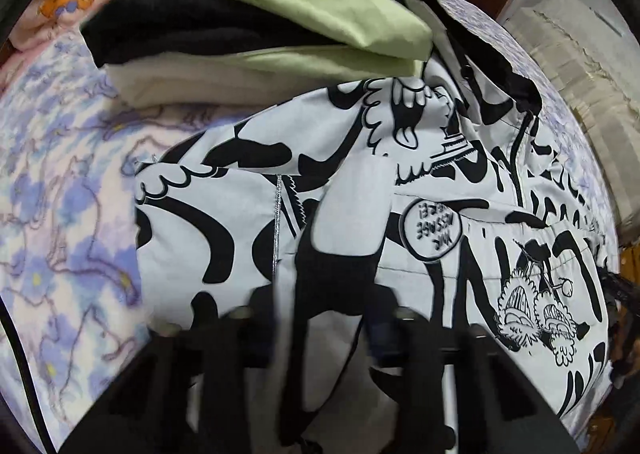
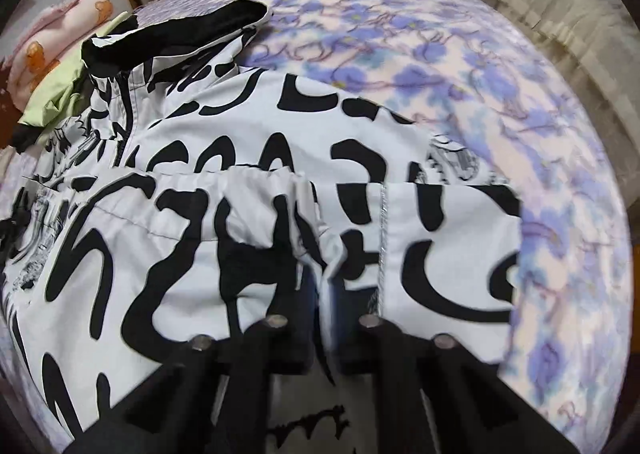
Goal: Fold large clothes
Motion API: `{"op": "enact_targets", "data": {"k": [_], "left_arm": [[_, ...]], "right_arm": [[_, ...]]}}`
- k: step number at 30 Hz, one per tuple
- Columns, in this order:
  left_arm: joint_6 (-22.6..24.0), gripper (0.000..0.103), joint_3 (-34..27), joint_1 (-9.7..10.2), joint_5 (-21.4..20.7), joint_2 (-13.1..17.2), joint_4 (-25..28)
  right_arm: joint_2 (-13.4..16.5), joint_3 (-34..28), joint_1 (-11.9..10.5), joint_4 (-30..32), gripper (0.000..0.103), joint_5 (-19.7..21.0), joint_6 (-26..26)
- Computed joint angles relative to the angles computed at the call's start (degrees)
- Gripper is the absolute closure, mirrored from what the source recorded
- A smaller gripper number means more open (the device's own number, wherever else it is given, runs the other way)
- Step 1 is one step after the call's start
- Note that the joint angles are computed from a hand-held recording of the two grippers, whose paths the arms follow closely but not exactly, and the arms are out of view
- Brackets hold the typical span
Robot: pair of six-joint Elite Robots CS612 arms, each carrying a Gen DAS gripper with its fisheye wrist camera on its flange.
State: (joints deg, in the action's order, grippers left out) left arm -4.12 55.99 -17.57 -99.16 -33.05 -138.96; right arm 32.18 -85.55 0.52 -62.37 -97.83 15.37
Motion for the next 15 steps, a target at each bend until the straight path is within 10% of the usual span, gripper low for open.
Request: {"op": "enact_targets", "data": {"k": [8,15], "left_arm": [[2.29,0.095,7.71,-0.96,4.29,-5.64,-12.07],[-0.8,0.095,2.16,-0.93,4.07,-3.55,-13.94]], "right_arm": [[1.24,-7.49,1.07,-7.54,0.101,-4.01,4.52],[-0.88,-3.97,0.92,-16.68,0.101,-8.45,5.5]]}}
